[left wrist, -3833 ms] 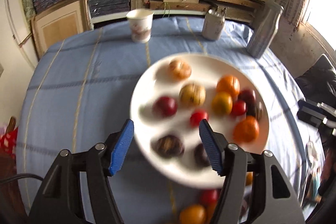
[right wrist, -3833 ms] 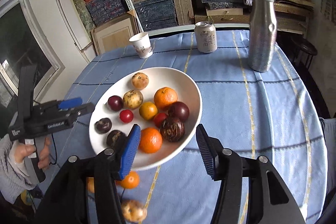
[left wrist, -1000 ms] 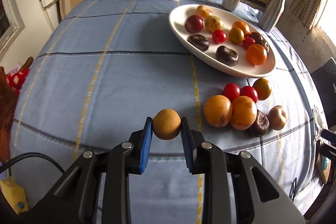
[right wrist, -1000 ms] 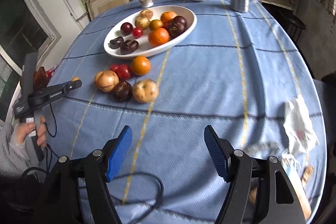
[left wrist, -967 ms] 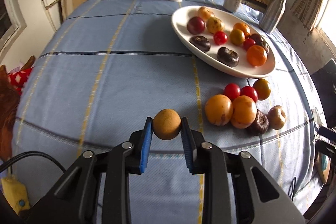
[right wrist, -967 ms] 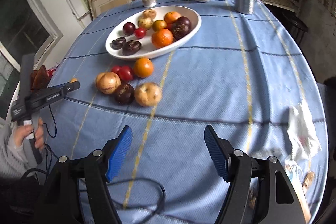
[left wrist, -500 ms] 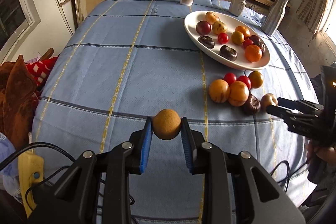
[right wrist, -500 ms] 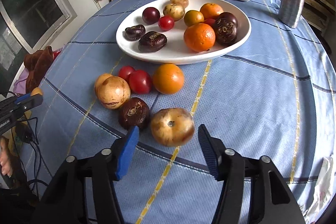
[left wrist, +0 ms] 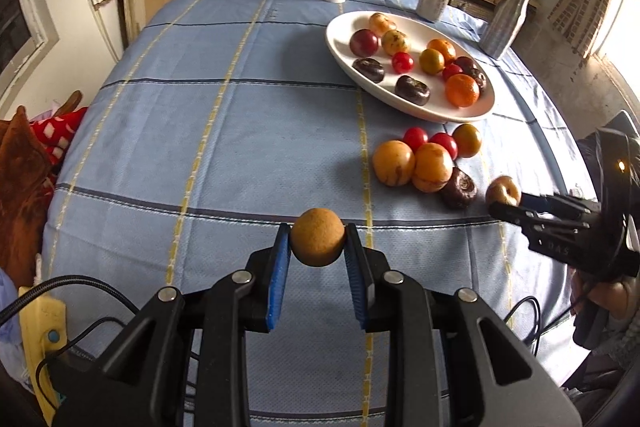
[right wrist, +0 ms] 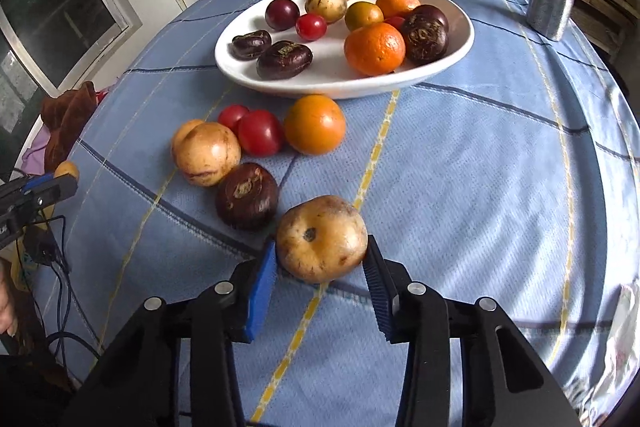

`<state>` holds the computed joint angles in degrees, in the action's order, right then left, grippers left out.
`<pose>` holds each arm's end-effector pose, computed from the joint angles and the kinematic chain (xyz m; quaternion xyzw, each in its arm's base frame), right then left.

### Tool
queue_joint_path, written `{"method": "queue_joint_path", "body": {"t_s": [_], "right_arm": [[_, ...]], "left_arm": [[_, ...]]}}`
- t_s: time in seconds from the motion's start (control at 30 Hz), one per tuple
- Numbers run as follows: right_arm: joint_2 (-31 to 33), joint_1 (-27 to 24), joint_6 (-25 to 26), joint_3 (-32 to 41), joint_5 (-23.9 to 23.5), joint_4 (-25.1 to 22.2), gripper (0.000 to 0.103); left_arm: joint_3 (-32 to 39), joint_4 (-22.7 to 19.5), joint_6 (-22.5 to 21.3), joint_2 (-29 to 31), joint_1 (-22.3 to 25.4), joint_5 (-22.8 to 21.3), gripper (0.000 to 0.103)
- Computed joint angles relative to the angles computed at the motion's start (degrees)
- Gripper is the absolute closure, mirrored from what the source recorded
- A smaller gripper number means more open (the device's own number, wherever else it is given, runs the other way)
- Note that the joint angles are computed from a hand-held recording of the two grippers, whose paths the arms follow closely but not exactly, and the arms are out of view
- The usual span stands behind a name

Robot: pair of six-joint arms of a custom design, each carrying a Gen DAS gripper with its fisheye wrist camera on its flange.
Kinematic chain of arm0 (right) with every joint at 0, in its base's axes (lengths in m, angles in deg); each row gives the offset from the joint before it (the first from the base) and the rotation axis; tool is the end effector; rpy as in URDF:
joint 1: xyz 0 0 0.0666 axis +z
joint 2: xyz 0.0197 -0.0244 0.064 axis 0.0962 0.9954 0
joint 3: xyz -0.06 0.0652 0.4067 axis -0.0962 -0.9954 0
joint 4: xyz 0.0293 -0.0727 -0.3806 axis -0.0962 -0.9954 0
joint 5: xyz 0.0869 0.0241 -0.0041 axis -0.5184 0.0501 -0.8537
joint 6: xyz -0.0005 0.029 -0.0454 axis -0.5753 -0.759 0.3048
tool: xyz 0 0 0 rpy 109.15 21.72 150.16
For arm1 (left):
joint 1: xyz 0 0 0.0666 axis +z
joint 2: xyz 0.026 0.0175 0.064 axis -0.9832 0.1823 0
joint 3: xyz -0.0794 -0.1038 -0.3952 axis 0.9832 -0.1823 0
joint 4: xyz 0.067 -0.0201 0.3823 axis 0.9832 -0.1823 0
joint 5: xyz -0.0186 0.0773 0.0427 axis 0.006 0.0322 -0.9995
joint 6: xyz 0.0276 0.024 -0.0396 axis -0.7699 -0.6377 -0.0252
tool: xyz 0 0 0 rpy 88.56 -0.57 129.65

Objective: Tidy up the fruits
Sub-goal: 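Place the brown fruit on the plate with the left tool while the right tool places the potato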

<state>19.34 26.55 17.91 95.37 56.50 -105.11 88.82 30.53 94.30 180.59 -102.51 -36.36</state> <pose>0.4920 0.1871 0.3841 0.0210 0.9665 0.0772 0.2437 0.5333 -0.2293 0.4260 0.1594 0.9508 -0.0923 0.2492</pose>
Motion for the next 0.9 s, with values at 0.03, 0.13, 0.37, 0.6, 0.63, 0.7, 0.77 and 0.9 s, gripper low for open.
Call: {"method": "queue_joint_path", "body": {"t_s": [0.03, 0.13, 0.37, 0.6, 0.63, 0.7, 0.77, 0.9], "right_arm": [[-0.91, 0.32, -1.19, -1.09, 0.25, -0.03, 0.060], [-3.74, 1.90, -5.29, -4.40, 1.75, -0.34, 0.060], [-11.17, 4.69, -15.13, -11.29, 4.26, -0.62, 0.060], [-15.23, -1.35, -5.29, -12.80, 0.53, 0.71, 0.060], [-15.41, -2.60, -3.63, -12.75, -0.79, 1.09, 0.060], [-15.56, -4.76, -0.97, -12.66, -3.24, 1.72, 0.060], [-15.04, -6.97, 0.73, -12.05, -6.14, 2.03, 0.060], [-12.58, -9.08, 1.85, -8.76, -7.43, 2.99, 0.060]], "left_arm": [[0.20, -0.07, -0.46, 0.27, 0.10, 0.80, 0.077], [0.76, -0.22, -2.24, 1.00, 0.23, 2.99, 0.077], [2.07, -1.71, -6.15, 2.41, -0.53, 6.87, 0.077], [3.72, -1.03, 3.30, 3.08, -2.70, 2.88, 0.077], [4.11, -1.33, 4.55, 3.07, -2.99, 2.01, 0.077], [4.97, -1.98, 6.40, 2.96, -3.62, -0.41, 0.077], [5.78, -2.70, 7.29, 2.77, -3.92, -2.13, 0.077], [9.91, -4.58, 5.60, 3.68, -3.24, -3.91, 0.077]]}}
